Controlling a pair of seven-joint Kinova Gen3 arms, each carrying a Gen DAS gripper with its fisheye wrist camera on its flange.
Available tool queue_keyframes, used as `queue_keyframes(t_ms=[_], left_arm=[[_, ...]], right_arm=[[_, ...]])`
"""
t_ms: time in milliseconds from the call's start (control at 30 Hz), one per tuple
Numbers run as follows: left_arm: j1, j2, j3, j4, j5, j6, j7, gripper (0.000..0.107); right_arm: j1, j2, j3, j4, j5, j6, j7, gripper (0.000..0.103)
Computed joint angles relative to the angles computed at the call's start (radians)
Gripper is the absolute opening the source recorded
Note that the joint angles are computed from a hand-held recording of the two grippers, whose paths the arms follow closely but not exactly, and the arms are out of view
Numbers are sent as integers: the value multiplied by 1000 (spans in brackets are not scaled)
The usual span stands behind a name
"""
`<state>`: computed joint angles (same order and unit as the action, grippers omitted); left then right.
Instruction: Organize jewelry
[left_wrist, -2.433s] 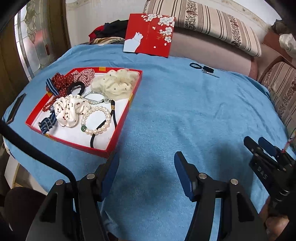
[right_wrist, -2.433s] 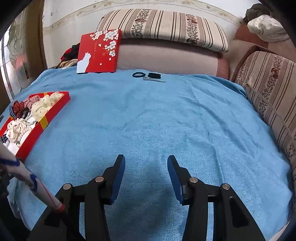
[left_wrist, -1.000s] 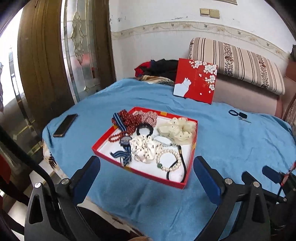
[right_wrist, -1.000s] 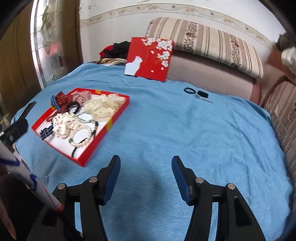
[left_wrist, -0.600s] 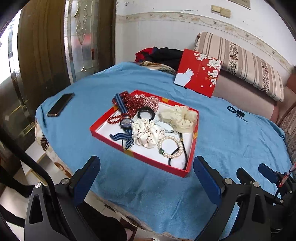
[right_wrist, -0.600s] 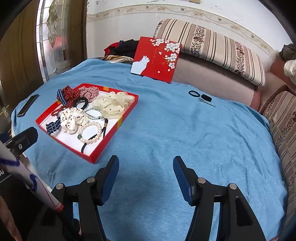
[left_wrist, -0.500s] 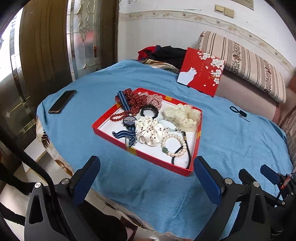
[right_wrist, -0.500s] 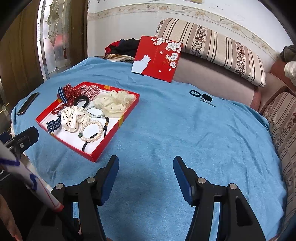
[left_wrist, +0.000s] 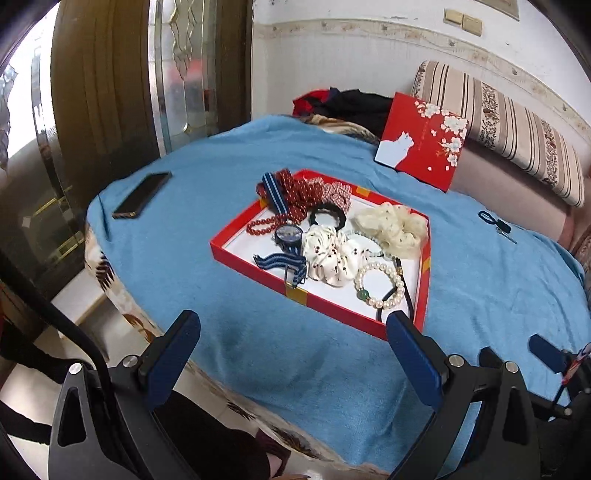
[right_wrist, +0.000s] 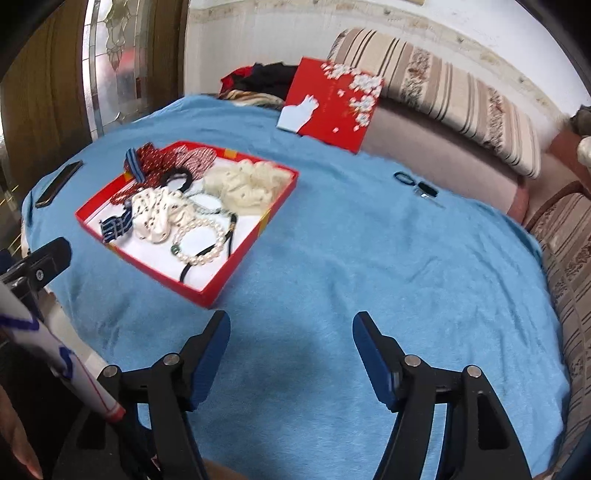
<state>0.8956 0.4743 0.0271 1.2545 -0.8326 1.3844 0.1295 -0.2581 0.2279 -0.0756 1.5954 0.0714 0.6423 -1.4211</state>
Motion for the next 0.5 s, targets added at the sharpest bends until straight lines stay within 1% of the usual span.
queue_keyframes(t_ms=[100, 267, 500], left_arm=[[0, -7, -2, 14, -5, -6, 16, 100], [-11, -14, 6, 35, 6, -20, 29, 100], [-21, -25, 11, 52, 18, -26, 41, 100]], right_arm=[[-21, 0, 9, 2, 35, -11, -28, 73], [-30, 14, 10, -23, 49, 18, -51, 73], [-48, 3, 8, -14, 78, 7, -74, 73]])
